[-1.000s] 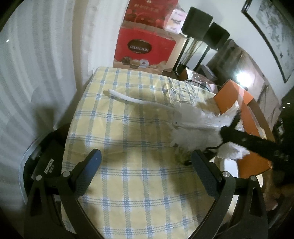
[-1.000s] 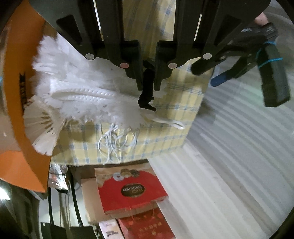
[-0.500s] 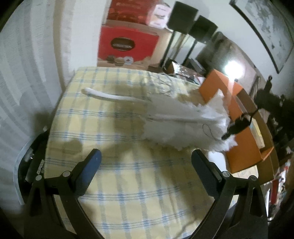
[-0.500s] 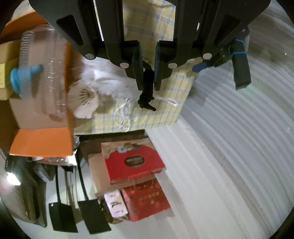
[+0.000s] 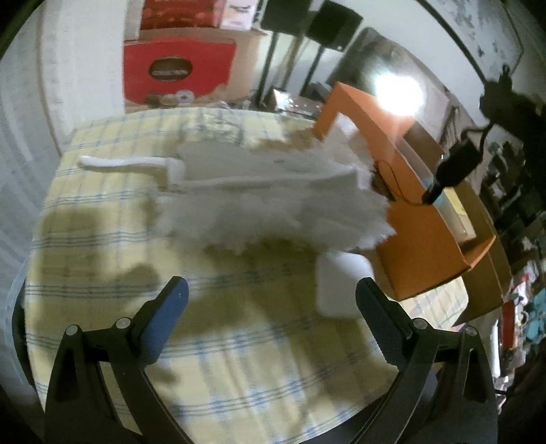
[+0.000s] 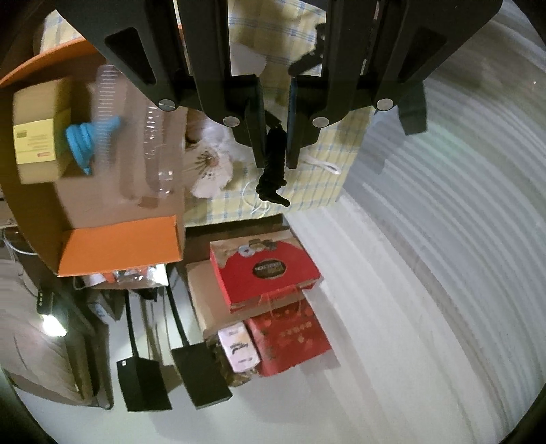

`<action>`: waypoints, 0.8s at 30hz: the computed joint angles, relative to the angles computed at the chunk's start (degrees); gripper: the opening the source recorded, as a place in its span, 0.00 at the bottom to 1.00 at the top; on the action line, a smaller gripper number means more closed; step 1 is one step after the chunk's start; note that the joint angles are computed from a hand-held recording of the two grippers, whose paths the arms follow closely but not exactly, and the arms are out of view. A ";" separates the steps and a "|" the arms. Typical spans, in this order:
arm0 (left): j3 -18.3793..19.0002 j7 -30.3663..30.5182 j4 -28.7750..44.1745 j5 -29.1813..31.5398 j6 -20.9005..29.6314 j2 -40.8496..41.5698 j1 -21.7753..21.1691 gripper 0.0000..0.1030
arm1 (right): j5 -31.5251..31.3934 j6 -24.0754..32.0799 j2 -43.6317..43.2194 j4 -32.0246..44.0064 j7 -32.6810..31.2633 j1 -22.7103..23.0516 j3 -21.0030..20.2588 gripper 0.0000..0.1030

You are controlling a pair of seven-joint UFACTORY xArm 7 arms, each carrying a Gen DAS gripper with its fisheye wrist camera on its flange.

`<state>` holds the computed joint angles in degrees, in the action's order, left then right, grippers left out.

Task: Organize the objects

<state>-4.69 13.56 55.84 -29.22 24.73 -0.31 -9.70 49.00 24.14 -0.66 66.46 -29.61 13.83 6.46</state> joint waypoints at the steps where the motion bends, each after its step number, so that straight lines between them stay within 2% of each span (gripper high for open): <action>1: -0.21 -0.06 0.16 0.12 0.03 0.20 -0.20 0.95 | 0.32 0.09 -0.46 -0.34 -0.40 -0.17 -0.18 0.09; 9: -1.30 -1.59 2.75 1.89 0.45 1.69 -1.27 0.95 | 3.02 0.81 -3.20 -2.37 -3.11 -0.69 -2.01 0.09; 14: -1.73 -4.57 4.64 5.94 0.17 2.49 -1.88 0.95 | 5.23 1.39 -4.97 -3.65 -5.20 -0.89 -3.32 0.09; 24: -1.34 -11.86 15.80 12.82 1.59 7.85 -1.24 0.95 | 8.04 2.59 -8.40 -5.81 -8.71 -1.51 -6.14 0.09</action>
<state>-6.03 1.70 71.65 -16.40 26.32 7.54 -10.94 57.04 26.73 -9.07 60.64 -38.31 12.32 0.31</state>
